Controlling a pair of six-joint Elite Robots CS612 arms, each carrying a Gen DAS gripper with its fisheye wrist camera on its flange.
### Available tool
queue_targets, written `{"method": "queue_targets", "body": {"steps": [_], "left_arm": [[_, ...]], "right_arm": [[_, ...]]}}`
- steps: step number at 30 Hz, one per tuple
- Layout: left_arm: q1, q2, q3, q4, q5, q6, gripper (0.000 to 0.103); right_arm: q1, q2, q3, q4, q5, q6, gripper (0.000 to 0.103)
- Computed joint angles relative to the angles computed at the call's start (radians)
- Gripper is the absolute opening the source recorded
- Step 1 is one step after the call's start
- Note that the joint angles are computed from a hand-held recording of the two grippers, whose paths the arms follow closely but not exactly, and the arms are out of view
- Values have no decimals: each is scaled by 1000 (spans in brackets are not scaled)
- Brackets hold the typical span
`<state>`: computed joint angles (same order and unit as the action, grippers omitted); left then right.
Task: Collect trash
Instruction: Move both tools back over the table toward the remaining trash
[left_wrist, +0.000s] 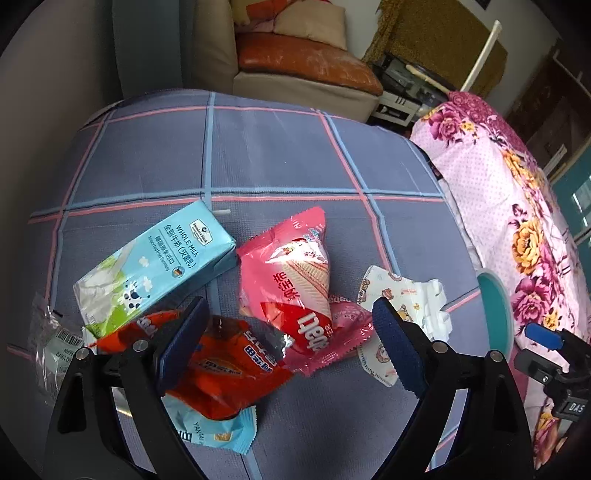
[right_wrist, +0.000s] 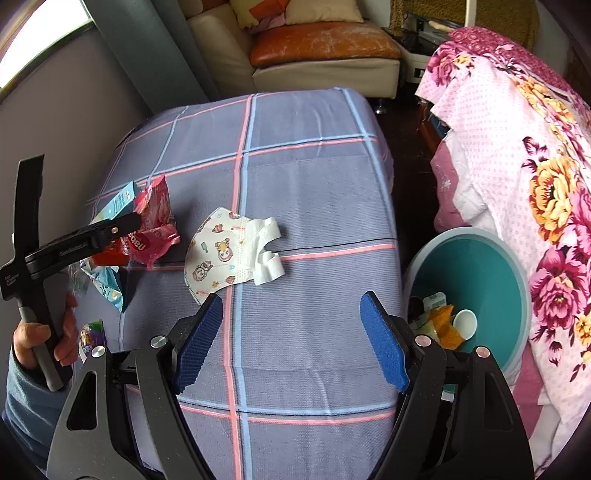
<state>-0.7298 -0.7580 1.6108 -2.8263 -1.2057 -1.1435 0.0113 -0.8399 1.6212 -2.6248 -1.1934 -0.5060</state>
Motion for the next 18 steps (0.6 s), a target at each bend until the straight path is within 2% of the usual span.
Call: {"method": "queue_targets", "body": {"steps": [3, 5, 6, 7, 8, 10, 12, 18], "left_arm": [[4, 17, -23, 20, -4, 30, 88], [6, 28, -35, 16, -18, 60, 69], [9, 32, -40, 12, -34, 72, 51], [14, 39, -43, -7, -64, 85, 40], [16, 43, -43, -23, -76, 91, 37], [13, 44, -39, -42, -65, 103, 25], [10, 37, -26, -83, -58, 117, 20], [7, -2, 24, -167, -10, 132, 19]], "right_arm": [[12, 4, -2, 18, -3, -20, 73], [19, 6, -3, 27, -5, -34, 73], [22, 7, -2, 29, -6, -37, 73], [25, 9, -2, 32, -4, -39, 73], [27, 9, 1, 33, -4, -42, 73], [35, 12, 1, 42, -4, -52, 73], [44, 17, 0, 47, 1, -67, 73], [86, 39, -18, 60, 18, -139, 73]]}}
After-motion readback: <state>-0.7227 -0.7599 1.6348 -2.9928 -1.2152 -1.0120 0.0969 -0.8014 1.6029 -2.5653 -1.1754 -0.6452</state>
